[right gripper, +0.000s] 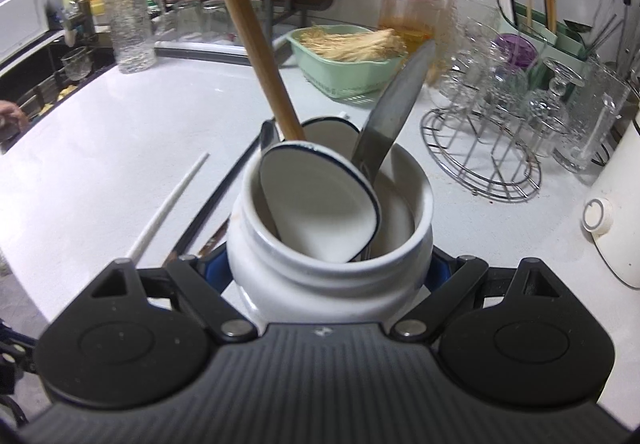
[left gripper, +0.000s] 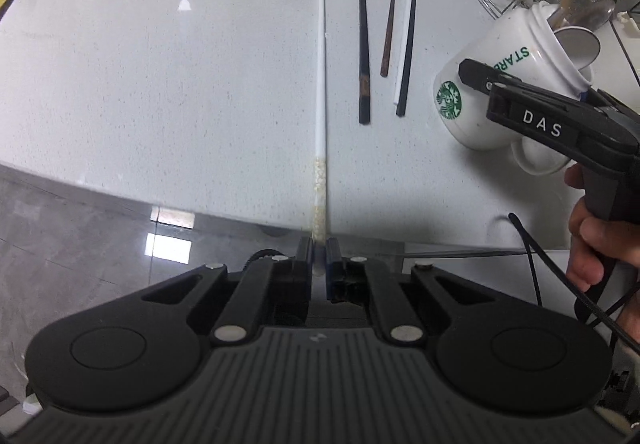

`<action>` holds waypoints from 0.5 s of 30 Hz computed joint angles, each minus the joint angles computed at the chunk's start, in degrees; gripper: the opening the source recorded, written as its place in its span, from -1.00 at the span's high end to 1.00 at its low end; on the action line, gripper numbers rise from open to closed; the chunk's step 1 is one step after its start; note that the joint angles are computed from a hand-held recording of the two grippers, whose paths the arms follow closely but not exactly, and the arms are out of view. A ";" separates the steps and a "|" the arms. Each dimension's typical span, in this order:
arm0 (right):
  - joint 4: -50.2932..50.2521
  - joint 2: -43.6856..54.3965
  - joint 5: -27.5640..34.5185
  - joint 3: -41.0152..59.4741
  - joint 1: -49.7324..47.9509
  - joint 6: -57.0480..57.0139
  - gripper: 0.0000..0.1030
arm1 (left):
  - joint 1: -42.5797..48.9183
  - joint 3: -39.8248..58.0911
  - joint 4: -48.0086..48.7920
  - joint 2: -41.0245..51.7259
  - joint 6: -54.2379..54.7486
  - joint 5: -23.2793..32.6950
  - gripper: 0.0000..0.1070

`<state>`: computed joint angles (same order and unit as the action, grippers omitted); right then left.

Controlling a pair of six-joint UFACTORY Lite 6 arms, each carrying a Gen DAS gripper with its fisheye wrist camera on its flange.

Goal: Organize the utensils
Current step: 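Close the left gripper around the white chopstick's end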

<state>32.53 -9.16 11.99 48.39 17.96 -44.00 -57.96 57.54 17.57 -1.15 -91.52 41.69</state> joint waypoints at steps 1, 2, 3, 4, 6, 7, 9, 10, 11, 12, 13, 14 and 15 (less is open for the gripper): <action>0.35 -0.50 -0.36 -0.60 0.24 -0.21 -0.79 | -0.20 -0.63 -0.18 -0.51 -0.63 -0.25 0.86; -0.01 -0.72 -0.62 -0.87 0.48 0.37 -0.79 | -0.54 -1.13 0.07 -1.02 -1.69 -0.32 0.86; -0.76 -0.83 -0.78 -0.97 0.69 1.35 -0.79 | -0.83 -1.49 0.10 -1.44 -2.30 -0.28 0.85; -1.65 -0.73 -0.86 -0.82 0.84 2.45 -0.79 | -0.81 -1.87 -0.50 -1.72 -2.04 -0.60 0.84; -2.56 -0.72 -0.96 -0.79 0.96 3.58 -0.79 | -1.11 -2.23 -0.23 -1.85 -2.67 -0.77 0.75; -2.65 -0.68 -0.96 -0.74 0.98 3.69 -0.79 | -1.37 -2.42 0.08 -1.92 -3.22 -0.81 0.63; -2.59 -0.64 -0.88 -0.67 0.95 3.46 -0.79 | -1.03 -2.96 0.37 -2.09 -3.32 -1.64 0.53; -2.22 -0.74 -0.87 -0.78 0.89 3.04 -0.79 | -1.20 -2.96 1.00 -1.97 -3.77 -1.82 0.53; -2.22 -0.74 -0.87 -0.78 0.89 3.04 -0.79 | -1.41 -2.94 1.87 -1.79 -4.41 -1.92 0.53; -2.20 -0.78 -0.87 -0.81 0.87 3.02 -0.79 | -1.61 -2.87 2.64 -1.56 -5.07 -1.95 0.53; -2.23 -0.75 -0.84 -0.77 0.83 3.06 -0.79 | -1.35 -2.90 2.75 -1.21 -4.98 -2.23 0.53; -2.25 -0.71 -0.83 -0.73 0.81 3.11 -0.79 | -0.80 -2.92 1.96 -0.73 -4.02 -2.79 0.53; -2.09 -0.72 -0.80 -0.72 0.79 2.90 -0.79 | -0.62 -3.04 2.05 -0.33 -3.95 -3.40 0.55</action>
<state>30.44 -9.88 11.19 47.67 18.75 -41.10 -58.58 54.50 19.62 -1.48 -95.47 38.30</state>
